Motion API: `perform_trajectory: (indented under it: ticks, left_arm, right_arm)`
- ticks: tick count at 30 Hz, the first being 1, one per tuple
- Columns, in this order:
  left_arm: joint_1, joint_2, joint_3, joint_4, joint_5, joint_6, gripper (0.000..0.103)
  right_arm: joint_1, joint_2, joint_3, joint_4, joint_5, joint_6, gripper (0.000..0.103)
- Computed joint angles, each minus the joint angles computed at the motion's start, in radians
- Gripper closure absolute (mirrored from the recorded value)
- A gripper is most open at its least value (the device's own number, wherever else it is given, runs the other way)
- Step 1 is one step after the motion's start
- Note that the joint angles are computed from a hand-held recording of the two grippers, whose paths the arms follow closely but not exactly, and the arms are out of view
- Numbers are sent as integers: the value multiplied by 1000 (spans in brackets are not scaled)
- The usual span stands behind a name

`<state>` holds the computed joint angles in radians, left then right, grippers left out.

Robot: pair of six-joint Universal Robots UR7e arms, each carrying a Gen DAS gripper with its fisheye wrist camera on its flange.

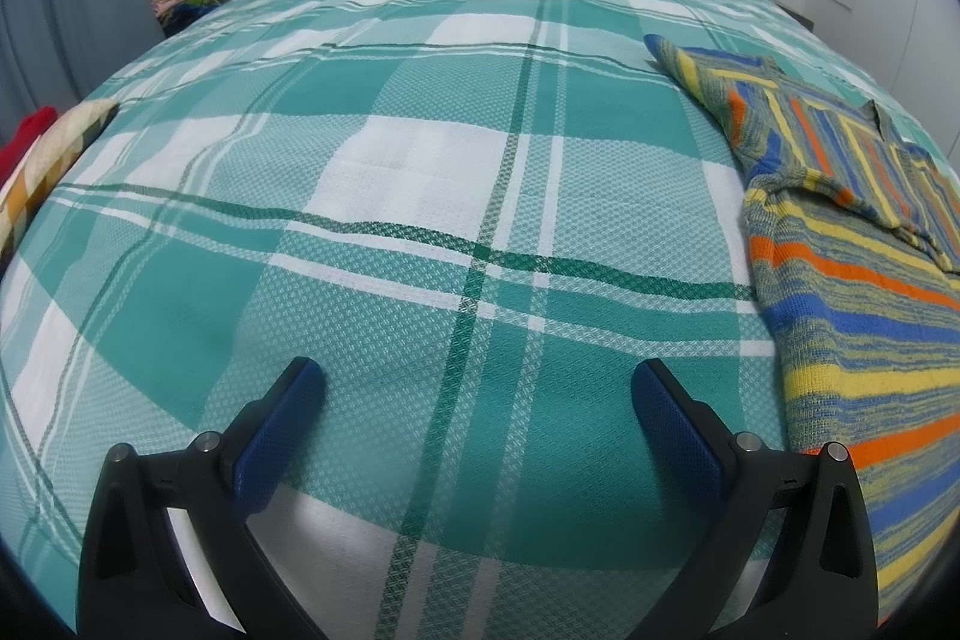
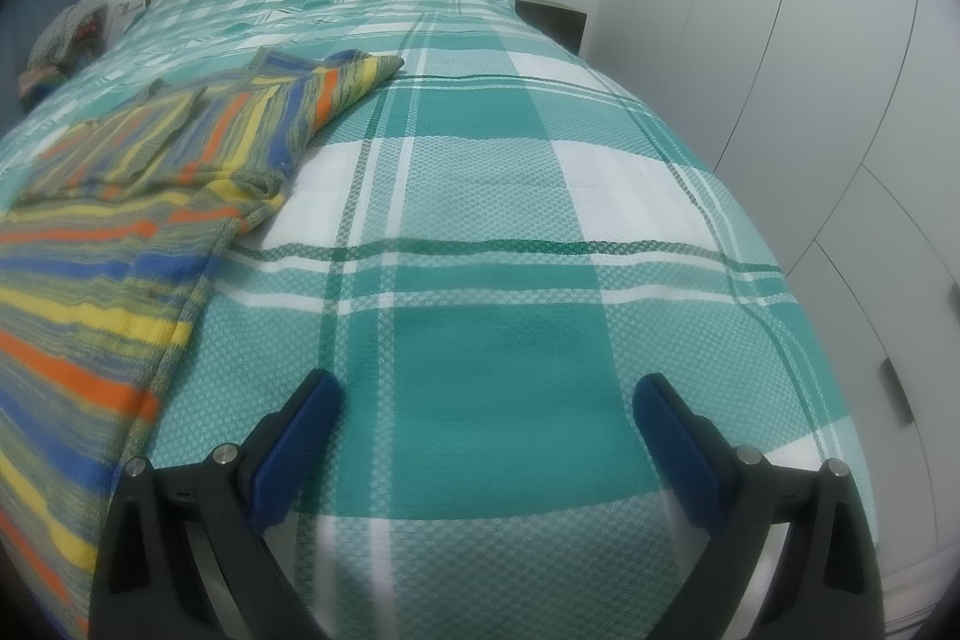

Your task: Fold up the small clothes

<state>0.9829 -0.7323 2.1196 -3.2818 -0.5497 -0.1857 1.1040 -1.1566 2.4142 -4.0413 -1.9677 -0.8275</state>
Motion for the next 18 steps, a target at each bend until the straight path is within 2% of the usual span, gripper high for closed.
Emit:
perform_trajectory:
  ticks: [18]
  left_arm:
    - [0, -3, 1, 20, 7, -14, 0]
  right_arm:
    - [-1, -2, 1, 3, 2, 0, 5]
